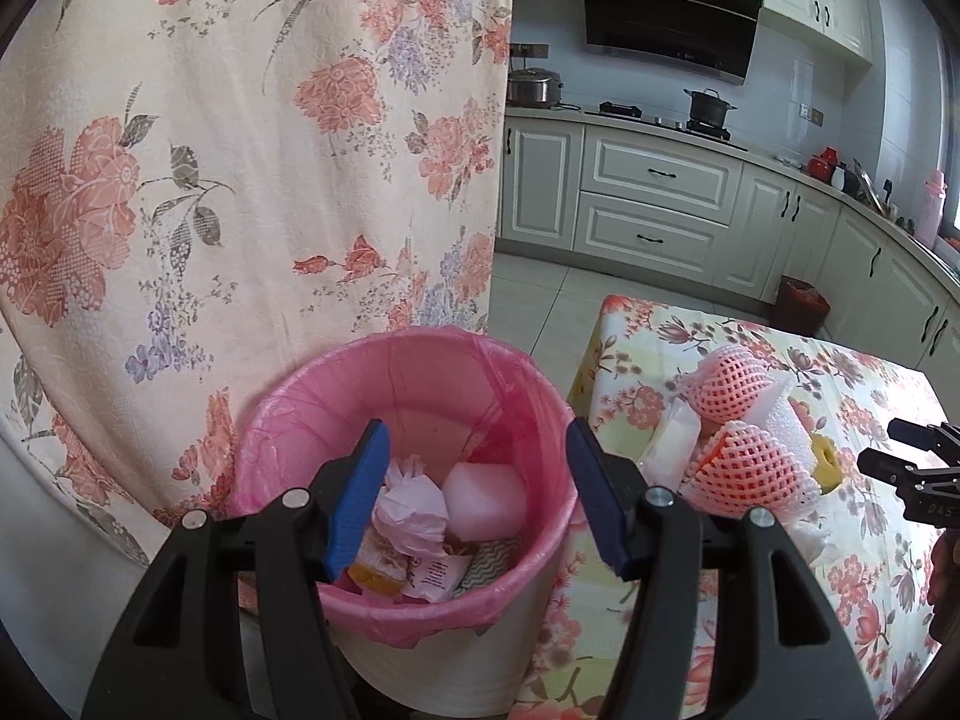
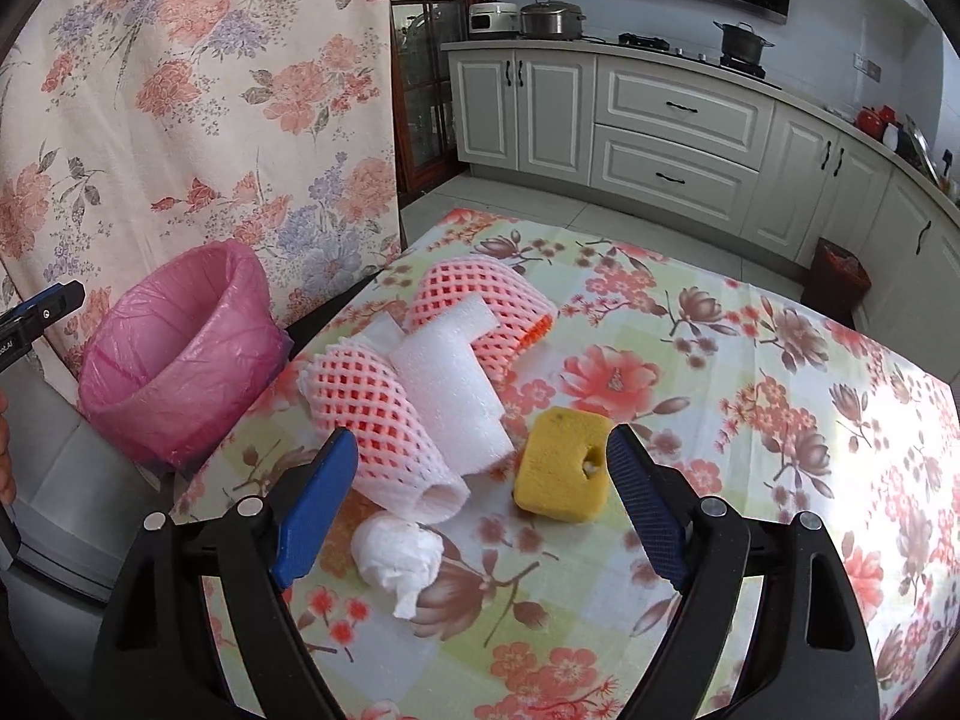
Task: Collect trash
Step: 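Move both tools back over the table toward the remaining trash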
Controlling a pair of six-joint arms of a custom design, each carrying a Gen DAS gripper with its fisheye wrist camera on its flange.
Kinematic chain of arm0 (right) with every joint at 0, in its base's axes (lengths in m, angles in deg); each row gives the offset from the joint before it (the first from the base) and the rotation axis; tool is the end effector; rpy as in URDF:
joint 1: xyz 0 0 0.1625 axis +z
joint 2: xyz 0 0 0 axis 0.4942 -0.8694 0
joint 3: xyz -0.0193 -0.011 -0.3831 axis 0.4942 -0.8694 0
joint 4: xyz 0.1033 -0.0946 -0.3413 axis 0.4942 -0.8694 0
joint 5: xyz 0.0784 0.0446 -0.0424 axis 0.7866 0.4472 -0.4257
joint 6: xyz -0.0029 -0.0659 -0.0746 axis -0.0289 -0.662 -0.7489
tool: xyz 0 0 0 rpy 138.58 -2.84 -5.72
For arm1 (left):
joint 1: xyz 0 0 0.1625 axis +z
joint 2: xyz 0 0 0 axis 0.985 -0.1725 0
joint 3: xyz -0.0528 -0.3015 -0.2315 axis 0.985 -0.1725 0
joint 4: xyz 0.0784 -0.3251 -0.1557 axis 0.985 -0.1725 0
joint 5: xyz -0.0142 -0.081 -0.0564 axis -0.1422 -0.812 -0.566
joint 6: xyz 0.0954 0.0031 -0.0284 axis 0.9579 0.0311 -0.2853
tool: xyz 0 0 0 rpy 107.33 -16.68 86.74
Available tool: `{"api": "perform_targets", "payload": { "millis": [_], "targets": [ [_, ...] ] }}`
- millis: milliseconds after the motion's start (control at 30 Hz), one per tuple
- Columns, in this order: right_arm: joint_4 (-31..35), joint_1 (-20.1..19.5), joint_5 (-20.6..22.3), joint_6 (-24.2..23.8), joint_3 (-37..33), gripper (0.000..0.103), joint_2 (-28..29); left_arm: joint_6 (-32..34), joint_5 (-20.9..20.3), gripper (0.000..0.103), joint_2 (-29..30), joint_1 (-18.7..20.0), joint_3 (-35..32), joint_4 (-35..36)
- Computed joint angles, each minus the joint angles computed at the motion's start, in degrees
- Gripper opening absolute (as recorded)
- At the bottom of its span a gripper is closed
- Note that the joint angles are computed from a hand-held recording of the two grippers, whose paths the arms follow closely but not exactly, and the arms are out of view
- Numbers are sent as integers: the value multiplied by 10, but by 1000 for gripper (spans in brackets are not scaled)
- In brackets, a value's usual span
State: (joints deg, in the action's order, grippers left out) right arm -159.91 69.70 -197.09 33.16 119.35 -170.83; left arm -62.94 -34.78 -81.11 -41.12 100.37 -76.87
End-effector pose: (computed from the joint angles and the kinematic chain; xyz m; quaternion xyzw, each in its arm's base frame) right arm 0.1175 -0.3722 0.3468 -0.0504 -0.8185 0.4164 0.3927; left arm -0.3765 -0.5491 0.1452 0.4102 0.8417 -0.2855 0.2044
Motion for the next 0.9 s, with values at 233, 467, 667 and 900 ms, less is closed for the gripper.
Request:
{"api": "perform_targets", "payload": {
  "millis": [233, 467, 667, 900],
  "targets": [
    [-5, -30, 10, 9, 39, 81, -38, -15, -24, 59, 12, -14, 8, 14],
    [-11, -67, 32, 5, 59, 81, -56, -26, -50, 60, 33, -30, 8, 27],
    [-13, -93, 51, -3, 64, 82, -58, -34, -66, 61, 57, -41, -1, 39],
    [-18, -122, 81, -13, 60, 84, -59, -55, -101, 65, 87, -49, -20, 67]
  ]
}}
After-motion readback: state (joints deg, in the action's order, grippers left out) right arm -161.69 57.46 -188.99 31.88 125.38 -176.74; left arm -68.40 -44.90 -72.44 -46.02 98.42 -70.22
